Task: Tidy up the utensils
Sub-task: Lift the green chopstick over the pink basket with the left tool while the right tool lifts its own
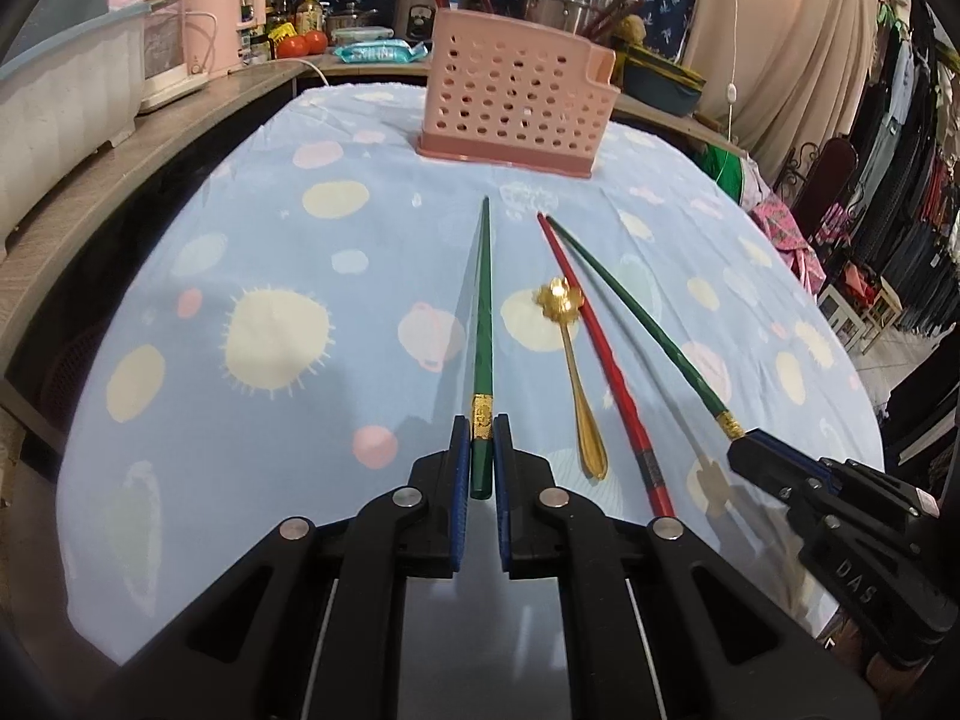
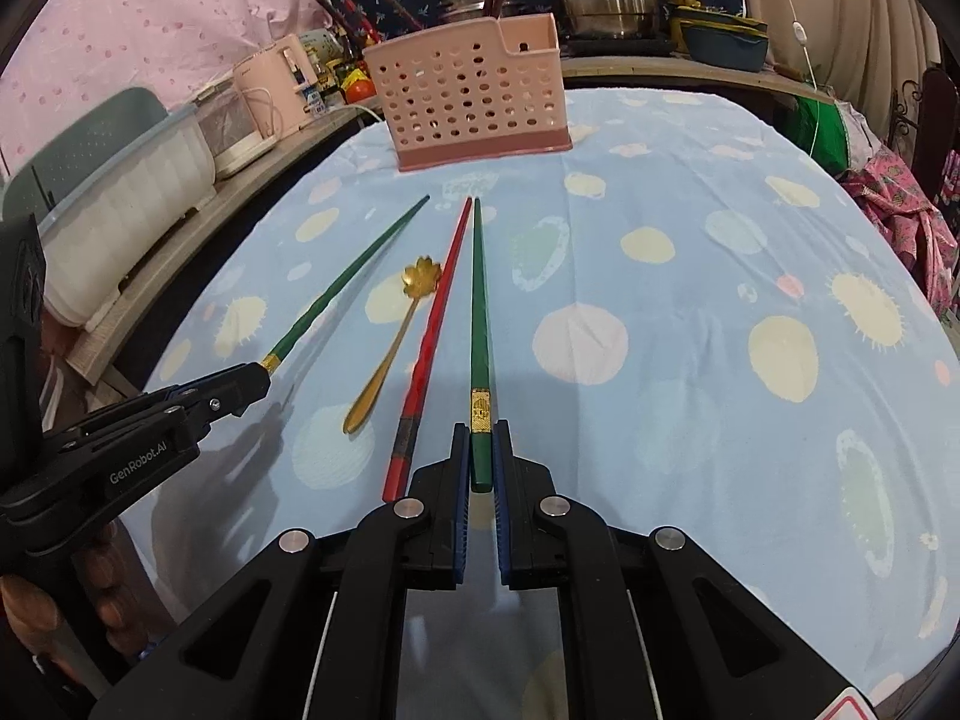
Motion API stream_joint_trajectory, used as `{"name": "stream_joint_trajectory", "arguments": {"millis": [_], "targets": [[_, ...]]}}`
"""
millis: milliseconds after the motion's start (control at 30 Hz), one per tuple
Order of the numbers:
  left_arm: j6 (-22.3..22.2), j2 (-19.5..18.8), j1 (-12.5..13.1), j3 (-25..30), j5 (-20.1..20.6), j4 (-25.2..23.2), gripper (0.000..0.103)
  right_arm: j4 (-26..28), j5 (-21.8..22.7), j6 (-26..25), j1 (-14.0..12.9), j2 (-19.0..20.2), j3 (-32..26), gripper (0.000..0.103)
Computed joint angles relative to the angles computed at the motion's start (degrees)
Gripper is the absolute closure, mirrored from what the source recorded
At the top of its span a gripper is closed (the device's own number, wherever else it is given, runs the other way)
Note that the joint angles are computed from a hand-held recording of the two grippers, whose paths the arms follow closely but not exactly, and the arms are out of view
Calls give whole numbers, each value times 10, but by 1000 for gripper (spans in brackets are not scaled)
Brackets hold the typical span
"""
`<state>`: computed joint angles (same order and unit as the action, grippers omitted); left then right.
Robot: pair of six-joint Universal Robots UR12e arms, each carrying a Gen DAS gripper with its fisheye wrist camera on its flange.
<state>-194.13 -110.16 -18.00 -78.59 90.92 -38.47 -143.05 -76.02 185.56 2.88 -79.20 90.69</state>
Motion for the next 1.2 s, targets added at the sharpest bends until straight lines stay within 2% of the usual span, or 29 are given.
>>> {"name": "stream_joint_trajectory", "arguments": {"millis": [267, 533, 933, 1200], "targets": [[-8, 7, 5, 10, 6, 30, 96, -49, 2, 20, -11, -6, -10, 96], [-1, -4, 11, 49, 21, 54, 96, -111, 3, 39, -27, 5, -49, 96], [4, -43, 21, 143, 23, 84, 96, -156, 25, 69, -44, 53, -140, 96], [23, -91, 24, 243, 26, 87, 96, -170, 39, 79, -43, 100, -221, 96]]}}
